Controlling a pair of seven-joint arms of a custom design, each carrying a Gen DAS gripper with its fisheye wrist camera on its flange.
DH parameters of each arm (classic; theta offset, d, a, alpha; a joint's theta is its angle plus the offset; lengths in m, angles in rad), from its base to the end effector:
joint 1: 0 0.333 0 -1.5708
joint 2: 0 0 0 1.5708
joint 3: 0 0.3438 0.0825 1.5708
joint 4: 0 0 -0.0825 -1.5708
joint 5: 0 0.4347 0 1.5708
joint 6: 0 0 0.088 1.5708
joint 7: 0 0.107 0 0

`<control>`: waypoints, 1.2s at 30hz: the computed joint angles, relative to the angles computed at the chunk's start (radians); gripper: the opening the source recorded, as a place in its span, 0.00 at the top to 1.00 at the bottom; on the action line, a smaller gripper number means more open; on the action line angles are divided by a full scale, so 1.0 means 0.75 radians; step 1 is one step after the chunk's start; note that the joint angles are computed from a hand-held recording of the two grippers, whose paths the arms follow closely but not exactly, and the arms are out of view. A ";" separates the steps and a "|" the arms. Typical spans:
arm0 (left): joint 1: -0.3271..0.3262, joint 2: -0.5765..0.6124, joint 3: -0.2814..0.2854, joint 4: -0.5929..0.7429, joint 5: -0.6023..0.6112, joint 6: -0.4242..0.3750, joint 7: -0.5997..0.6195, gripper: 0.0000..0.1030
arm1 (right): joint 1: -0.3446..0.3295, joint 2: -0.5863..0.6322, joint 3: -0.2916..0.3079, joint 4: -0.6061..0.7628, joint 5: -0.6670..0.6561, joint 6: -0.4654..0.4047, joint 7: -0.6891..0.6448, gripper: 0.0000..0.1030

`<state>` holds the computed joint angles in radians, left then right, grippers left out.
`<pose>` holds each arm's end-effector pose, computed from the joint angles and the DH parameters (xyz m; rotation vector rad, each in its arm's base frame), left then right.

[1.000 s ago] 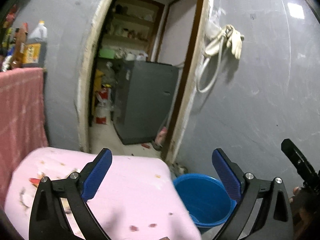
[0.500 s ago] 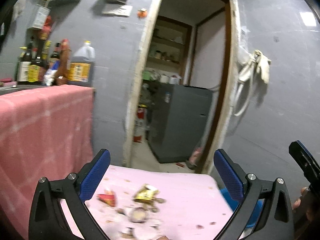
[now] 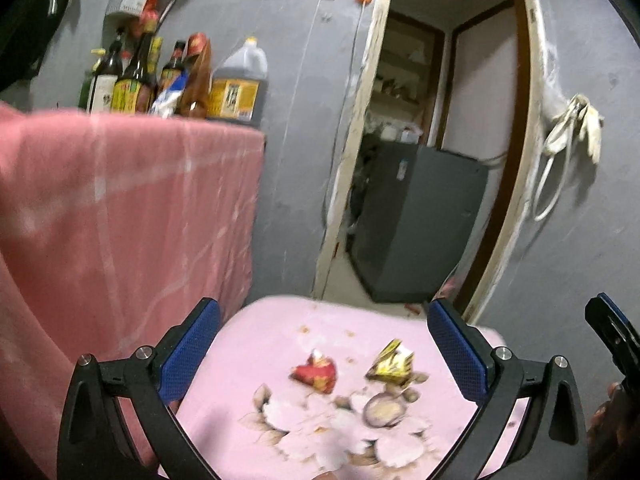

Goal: Collect trash
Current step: 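Move both empty grippers back to the trash on the table, then grasp the red wrapper with the left gripper while the right grasps a purple-white peel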

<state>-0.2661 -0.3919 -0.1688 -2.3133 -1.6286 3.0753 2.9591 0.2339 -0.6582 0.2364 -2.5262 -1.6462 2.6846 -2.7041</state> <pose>0.4709 -0.1398 0.5696 -1.3508 1.7806 -1.3988 0.3626 0.2328 0.5526 -1.2131 1.4484 -1.1030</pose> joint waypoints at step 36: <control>0.131 0.390 0.055 0.184 0.961 -0.562 -0.760 0.61 | 0.183 0.672 -0.179 0.211 1.686 0.300 -1.778 0.47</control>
